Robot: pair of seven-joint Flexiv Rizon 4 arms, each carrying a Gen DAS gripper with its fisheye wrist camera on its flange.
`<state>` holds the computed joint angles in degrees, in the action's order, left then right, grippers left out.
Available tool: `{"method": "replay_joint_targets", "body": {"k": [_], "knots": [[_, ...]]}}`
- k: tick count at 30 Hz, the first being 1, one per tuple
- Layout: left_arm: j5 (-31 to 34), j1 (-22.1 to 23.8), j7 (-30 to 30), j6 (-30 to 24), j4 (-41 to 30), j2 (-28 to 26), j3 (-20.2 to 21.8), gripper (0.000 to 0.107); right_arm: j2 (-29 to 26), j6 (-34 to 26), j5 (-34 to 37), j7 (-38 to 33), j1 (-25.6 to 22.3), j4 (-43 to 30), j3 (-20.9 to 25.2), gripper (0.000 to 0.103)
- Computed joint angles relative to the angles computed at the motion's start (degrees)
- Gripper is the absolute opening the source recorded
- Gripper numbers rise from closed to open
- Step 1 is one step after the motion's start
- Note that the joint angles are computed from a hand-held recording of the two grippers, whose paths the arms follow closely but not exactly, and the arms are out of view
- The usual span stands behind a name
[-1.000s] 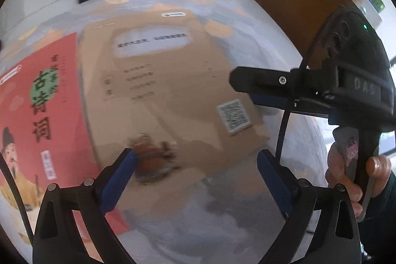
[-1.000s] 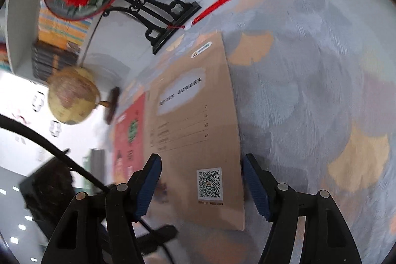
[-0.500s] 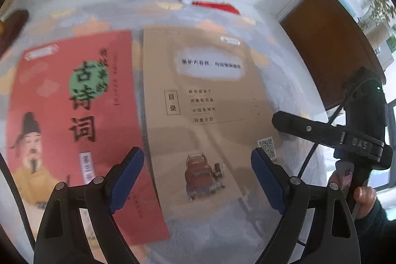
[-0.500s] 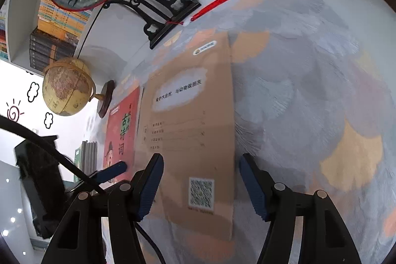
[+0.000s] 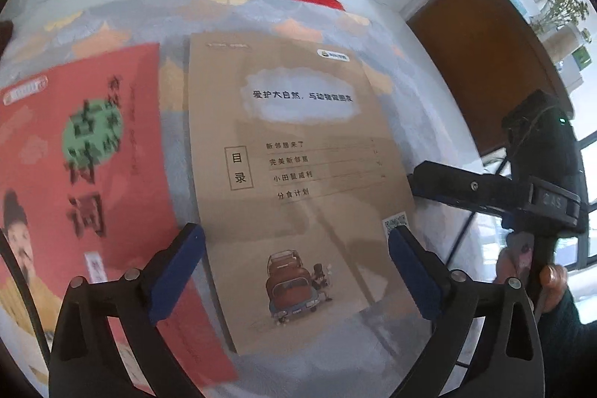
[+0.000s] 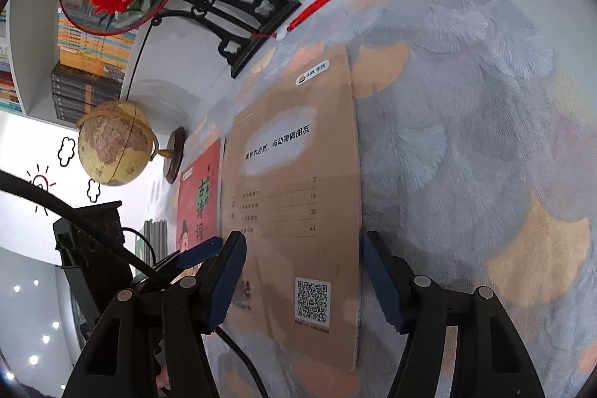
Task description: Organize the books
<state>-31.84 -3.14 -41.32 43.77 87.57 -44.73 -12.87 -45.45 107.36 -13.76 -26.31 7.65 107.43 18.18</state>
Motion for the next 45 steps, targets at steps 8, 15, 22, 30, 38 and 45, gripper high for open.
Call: {"method": "replay_joint_targets", "body": {"k": [8,15,22,30,38,45], "knots": [[-2.9,0.7,3.5,1.1,7.8,4.2,-1.2,0.099,0.5,9.7,-4.9,1.3,-7.3,7.9,7.3,0.065],[-9.6,3.7,4.6,-6.4,13.7,7.8,-1.6,0.099,4.4,22.5,-7.3,4.0,-4.2,12.0,5.4,0.065],[-19.4,5.8,9.5,-7.3,26.6,17.8,2.9,0.099,4.4,17.4,-19.1,9.0,-0.2,4.0,3.1,0.066],[-25.5,7.0,11.1,5.8,37.7,27.2,10.9,0.099,-9.7,2.5,-53.1,24.8,-6.2,-14.7,16.2,0.065],[-24.3,7.6,8.8,11.7,36.2,24.7,10.2,0.099,-6.9,-19.7,-49.8,24.9,-8.8,-10.1,20.8,0.066],[-19.8,6.1,3.7,18.2,29.1,18.5,7.0,0.099,1.3,-17.8,-48.5,32.2,-0.1,-5.5,5.9,0.052]]}}
